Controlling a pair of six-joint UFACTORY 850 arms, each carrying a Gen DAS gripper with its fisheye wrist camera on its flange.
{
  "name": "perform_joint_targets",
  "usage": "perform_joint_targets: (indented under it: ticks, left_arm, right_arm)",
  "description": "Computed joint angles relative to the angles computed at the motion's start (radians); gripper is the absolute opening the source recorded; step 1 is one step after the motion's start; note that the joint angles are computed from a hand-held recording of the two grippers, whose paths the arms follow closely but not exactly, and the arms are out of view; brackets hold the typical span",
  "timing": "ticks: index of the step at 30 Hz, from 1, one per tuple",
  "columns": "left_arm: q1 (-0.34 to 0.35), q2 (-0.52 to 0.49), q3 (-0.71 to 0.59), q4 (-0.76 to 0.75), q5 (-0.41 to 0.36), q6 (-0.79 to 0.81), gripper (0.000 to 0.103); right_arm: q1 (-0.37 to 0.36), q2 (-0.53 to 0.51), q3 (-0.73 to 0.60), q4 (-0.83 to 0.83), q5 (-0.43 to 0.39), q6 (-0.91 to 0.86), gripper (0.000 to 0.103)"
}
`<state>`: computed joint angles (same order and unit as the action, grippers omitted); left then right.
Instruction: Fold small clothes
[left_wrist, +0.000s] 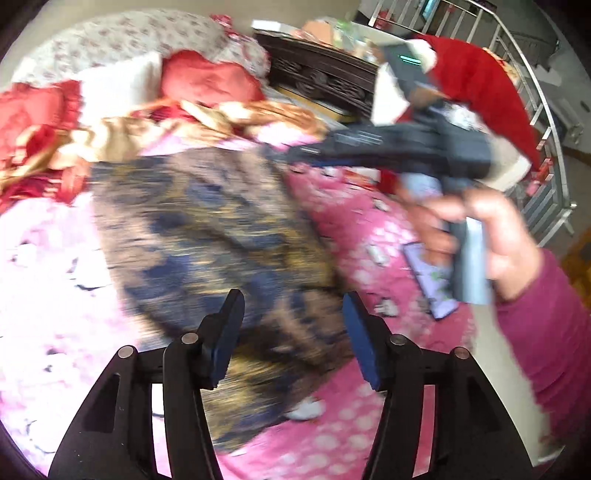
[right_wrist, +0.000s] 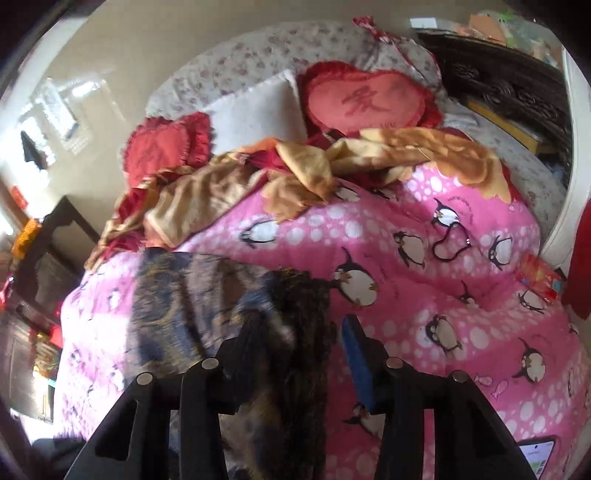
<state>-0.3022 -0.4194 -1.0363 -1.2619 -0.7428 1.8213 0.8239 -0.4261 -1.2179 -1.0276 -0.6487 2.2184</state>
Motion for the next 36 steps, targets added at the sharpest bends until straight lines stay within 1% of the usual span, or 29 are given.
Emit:
perform_joint_targets:
  ticks: [2, 4, 6, 7, 8, 9, 10, 11, 12, 13, 14, 17, 18, 20, 21, 22, 24, 26, 27, 28, 29, 30, 31, 32, 34, 35, 36]
  left_arm:
    - [0.007, 0.001, 0.015, -0.002, 0.061, -0.003, 0.056]
    - [0.001, -0.022, 0.013, 0.029, 0.114, -0.058, 0.056]
    - [-0.003, -0.060, -0.006, 0.056, 0.122, -0.095, 0.056]
    - [-0.010, -0.067, 0.000, 0.055, 0.141, -0.089, 0.056]
    - [-0.013, -0.069, 0.009, 0.059, 0.159, -0.081, 0.056]
    - [-0.021, -0.074, 0.016, 0.073, 0.177, -0.079, 0.056]
    - [-0.025, -0.080, 0.023, 0.083, 0.192, -0.072, 0.056]
    - [-0.018, -0.072, 0.041, 0.079, 0.200, -0.052, 0.056]
    - [-0.020, -0.073, 0.049, 0.056, 0.213, -0.022, 0.056]
    - [-0.018, -0.075, 0.051, 0.041, 0.220, 0.001, 0.056]
    - [-0.015, -0.070, 0.055, 0.043, 0.219, 0.007, 0.056]
    - [0.006, -0.066, 0.045, 0.072, 0.174, -0.033, 0.056]
    - [0.019, -0.061, 0.046, 0.066, 0.155, -0.026, 0.056]
    - [0.039, -0.048, 0.059, 0.033, 0.149, 0.014, 0.056]
    - [0.045, -0.041, 0.067, 0.020, 0.159, 0.033, 0.056]
    - [0.053, -0.039, 0.072, 0.010, 0.166, 0.049, 0.056]
    - [0.059, -0.037, 0.074, 0.015, 0.175, 0.042, 0.056]
    - [0.064, -0.044, 0.065, 0.045, 0.178, -0.005, 0.056]
    - [0.063, -0.046, 0.059, 0.063, 0.178, -0.041, 0.056]
    - [0.072, -0.049, 0.055, 0.076, 0.168, -0.060, 0.056]
    - [0.085, -0.050, 0.051, 0.079, 0.146, -0.066, 0.056]
    - [0.096, -0.050, 0.047, 0.071, 0.127, -0.063, 0.056]
    - [0.105, -0.048, 0.046, 0.059, 0.118, -0.057, 0.056]
    - [0.112, -0.048, 0.043, 0.046, 0.112, -0.051, 0.056]
    - [0.118, -0.048, 0.033, 0.023, 0.104, -0.039, 0.056]
    - [0.119, -0.048, 0.029, 0.008, 0.107, -0.031, 0.056]
    - [0.119, -0.049, 0.026, -0.007, 0.113, -0.024, 0.056]
  right_arm:
    - [0.024, -0.001, -0.009, -0.034, 0.015, -0.004, 0.043]
    - [0.042, -0.030, -0.039, -0.037, 0.049, -0.052, 0.043]
    - [0.042, -0.077, -0.082, -0.001, 0.088, -0.147, 0.042]
    - [0.043, -0.099, -0.103, 0.034, 0.067, -0.193, 0.037]
    - [0.039, -0.121, -0.124, 0.069, 0.042, -0.231, 0.033]
    - [0.033, -0.142, -0.141, 0.094, 0.008, -0.259, 0.026]
    - [0.027, -0.161, -0.154, 0.129, -0.051, -0.280, 0.024]
    - [0.018, -0.162, -0.146, 0.152, -0.069, -0.267, 0.024]
    - [0.006, -0.154, -0.123, 0.157, -0.053, -0.228, 0.024]
    - [-0.001, -0.133, -0.086, 0.127, -0.013, -0.161, 0.024]
    - [-0.002, -0.117, -0.064, 0.106, 0.004, -0.121, 0.024]
    - [0.030, -0.091, -0.065, 0.117, -0.050, -0.144, 0.025]
    - [0.043, -0.075, -0.055, 0.105, -0.031, -0.137, 0.025]
    - [0.069, -0.050, -0.037, 0.085, 0.024, -0.128, 0.043]
    - [0.080, -0.050, -0.036, 0.091, 0.035, -0.131, 0.056]
    - [0.098, -0.053, -0.037, 0.102, 0.044, -0.131, 0.056]
    - [0.118, -0.059, -0.026, 0.115, 0.096, -0.112, 0.055]
    - [0.137, -0.075, -0.008, 0.133, 0.154, -0.091, 0.029]
    - [0.146, -0.085, -0.008, 0.156, 0.153, -0.109, 0.004]
    - [0.161, -0.095, -0.003, 0.170, 0.131, -0.100, 0.002]
    - [0.175, -0.092, 0.011, 0.150, 0.122, -0.049, 0.002]
    - [0.189, -0.077, 0.042, 0.096, 0.135, 0.044, 0.001]
    - [0.200, -0.067, 0.060, 0.075, 0.134, 0.095, 0.001]
    - [0.210, -0.066, 0.068, 0.082, 0.126, 0.105, 0.001]
    - [0.208, -0.059, 0.081, 0.085, 0.149, 0.105, 0.001]
    - [0.207, -0.045, 0.088, 0.054, 0.148, 0.135, 0.001]
    - [0.207, -0.033, 0.090, 0.028, 0.130, 0.158, 0.001]
